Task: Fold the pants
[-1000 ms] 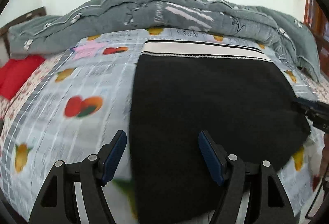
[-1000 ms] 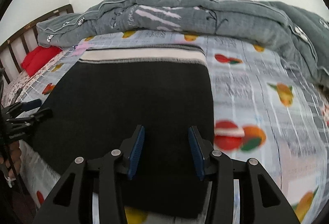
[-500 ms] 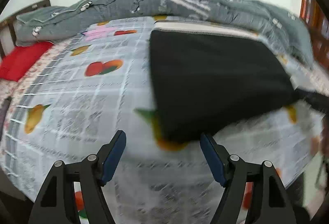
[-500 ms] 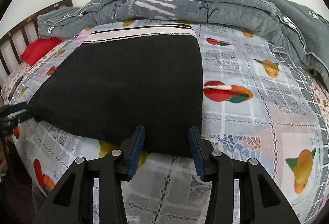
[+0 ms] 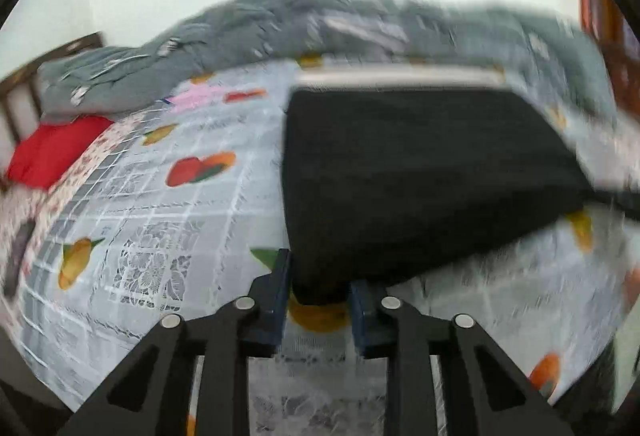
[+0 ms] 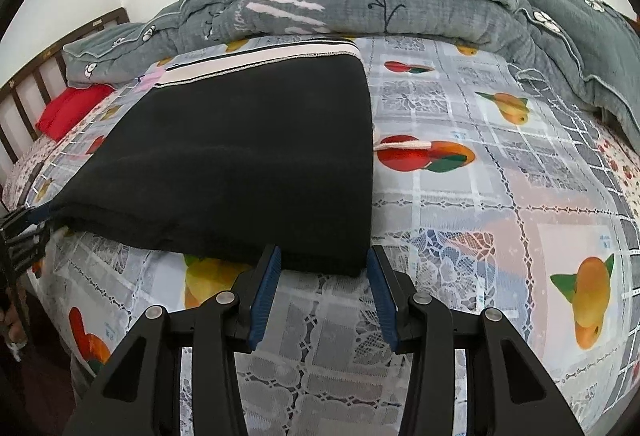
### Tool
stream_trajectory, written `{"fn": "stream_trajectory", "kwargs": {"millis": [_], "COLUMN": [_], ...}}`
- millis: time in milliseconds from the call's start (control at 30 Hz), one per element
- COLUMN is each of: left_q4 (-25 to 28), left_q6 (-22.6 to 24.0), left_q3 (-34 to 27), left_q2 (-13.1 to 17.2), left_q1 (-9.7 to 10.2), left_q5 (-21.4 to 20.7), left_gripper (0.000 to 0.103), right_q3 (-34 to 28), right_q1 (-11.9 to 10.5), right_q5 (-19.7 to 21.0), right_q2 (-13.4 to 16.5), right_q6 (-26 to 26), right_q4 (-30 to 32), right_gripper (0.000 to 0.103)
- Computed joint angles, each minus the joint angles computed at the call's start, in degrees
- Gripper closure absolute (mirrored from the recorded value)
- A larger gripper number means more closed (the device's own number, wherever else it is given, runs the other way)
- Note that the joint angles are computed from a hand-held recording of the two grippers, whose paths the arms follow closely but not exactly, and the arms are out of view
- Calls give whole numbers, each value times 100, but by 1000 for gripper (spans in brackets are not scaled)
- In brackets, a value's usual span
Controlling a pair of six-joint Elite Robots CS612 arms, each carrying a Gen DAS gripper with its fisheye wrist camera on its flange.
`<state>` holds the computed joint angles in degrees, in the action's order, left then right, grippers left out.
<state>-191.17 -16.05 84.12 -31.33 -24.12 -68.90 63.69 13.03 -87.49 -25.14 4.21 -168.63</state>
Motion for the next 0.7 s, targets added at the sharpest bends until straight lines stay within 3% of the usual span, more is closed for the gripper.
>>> {"fn": "stream_trajectory", "kwargs": {"millis": [100,167,267,300,367,467,600,700], "left_q4": [226,-144,-448,-593,-622,-179,737,1301], "left_q6": [-264,-226,-417,-571,-789,-896,-992,-1180], "left_q3": [74,262,476,499,396,-16,-873,-1326], "left_q2": [-21,-38,-134,-159,-161,-107,200,435], "left_q1": [159,184,222,285,381,500,721,814], "left_q5": [-708,-835,-793,-992,-1286,-1696,-2772,-3015], "left_gripper": [76,72,53,43,38,38,36,41], "right_q3": [95,203,286,259,63,-401,-1141,-1607], "right_q1": [-34,-56,-127,-142,-171,-166,-159,-157], "right_q5": [36,-35,1,11,101,121,375,522], "right_q2": [-71,-131,-191,-186,-118,70,411,643], "right_q6": [-89,-147,-129,-110,-47,63,293,341], "right_q4": [29,-138,-457,-490,-432,-136,370,846], "right_gripper": [60,60,60,60,60,60,60,60]}}
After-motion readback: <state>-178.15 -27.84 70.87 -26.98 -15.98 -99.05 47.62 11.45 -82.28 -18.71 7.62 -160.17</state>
